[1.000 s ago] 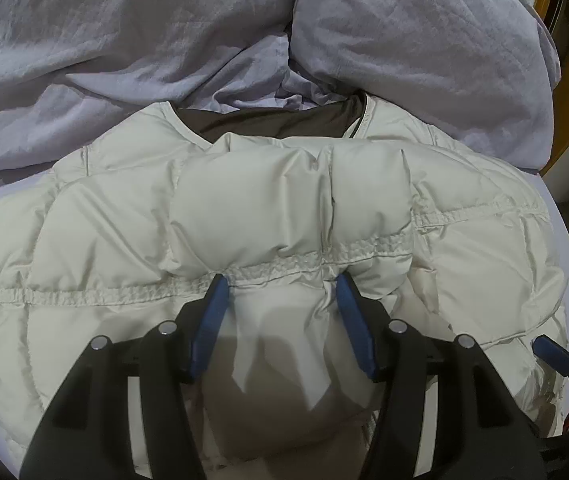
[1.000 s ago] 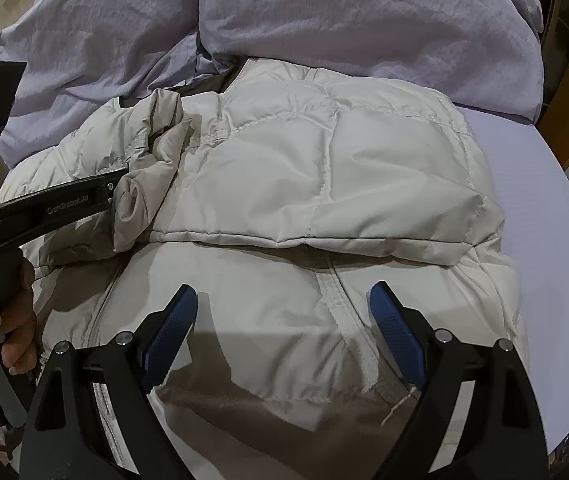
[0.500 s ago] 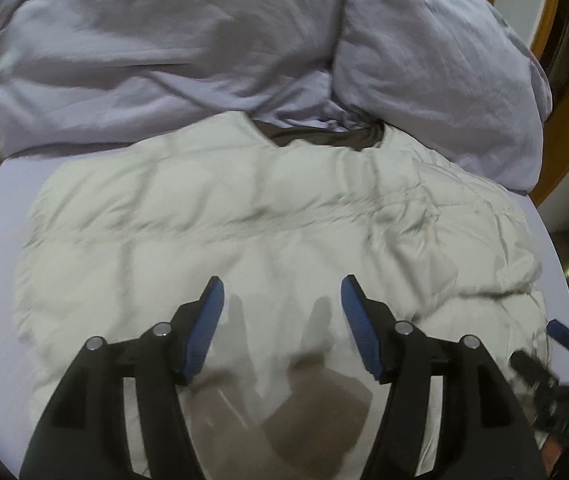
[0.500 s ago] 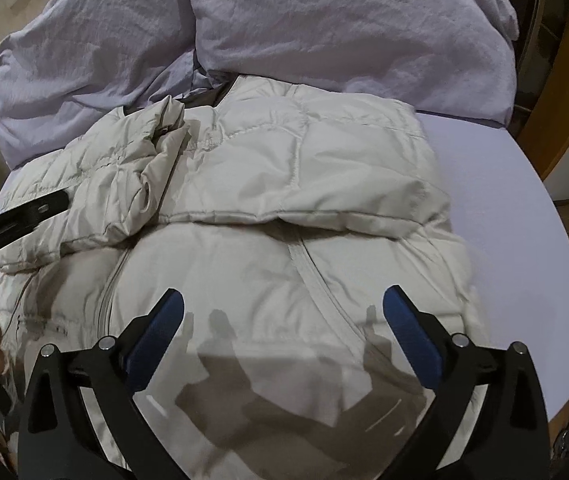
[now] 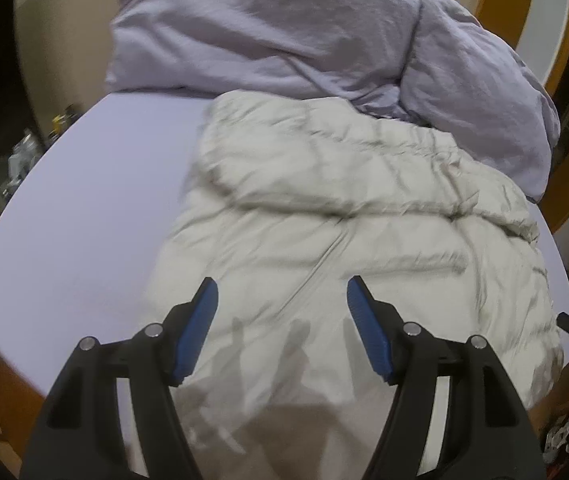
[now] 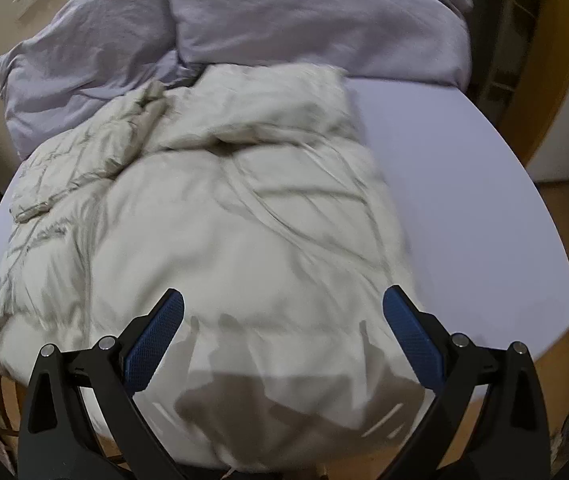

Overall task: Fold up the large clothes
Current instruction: 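Move both grippers to the jacket hem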

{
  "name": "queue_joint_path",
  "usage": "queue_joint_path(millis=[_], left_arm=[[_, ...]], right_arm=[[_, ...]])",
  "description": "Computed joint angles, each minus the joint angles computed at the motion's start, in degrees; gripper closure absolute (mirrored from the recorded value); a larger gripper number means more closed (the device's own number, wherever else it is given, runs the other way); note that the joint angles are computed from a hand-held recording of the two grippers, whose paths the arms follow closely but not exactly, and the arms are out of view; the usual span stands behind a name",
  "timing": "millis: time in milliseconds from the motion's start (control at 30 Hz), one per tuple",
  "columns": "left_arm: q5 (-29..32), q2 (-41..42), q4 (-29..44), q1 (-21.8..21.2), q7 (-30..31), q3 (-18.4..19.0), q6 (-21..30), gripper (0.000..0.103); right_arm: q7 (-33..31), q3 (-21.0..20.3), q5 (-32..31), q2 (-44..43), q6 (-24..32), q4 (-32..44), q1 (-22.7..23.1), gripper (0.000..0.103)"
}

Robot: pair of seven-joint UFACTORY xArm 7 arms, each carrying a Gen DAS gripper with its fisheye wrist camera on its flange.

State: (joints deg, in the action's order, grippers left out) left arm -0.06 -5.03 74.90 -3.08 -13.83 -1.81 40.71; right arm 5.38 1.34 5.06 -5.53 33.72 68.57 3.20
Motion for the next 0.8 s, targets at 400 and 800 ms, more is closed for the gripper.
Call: queue_joint_path(millis=[400,800], left_arm=[[-2.5,-11.7,-15.5,2.6,-0.6,2.0,-1.0,0.036],[-9.1,-14.3,-21.3,2.4,0.6,4.0,-0.7,0.041]], right_arm=[[-6.2,-5.0,12.0,-5.9,1.7,-9.4,-2.3,0.010],[-11.7,-5.6,21.3,-6.1,1.9,-12.5,-2.7,0.029]])
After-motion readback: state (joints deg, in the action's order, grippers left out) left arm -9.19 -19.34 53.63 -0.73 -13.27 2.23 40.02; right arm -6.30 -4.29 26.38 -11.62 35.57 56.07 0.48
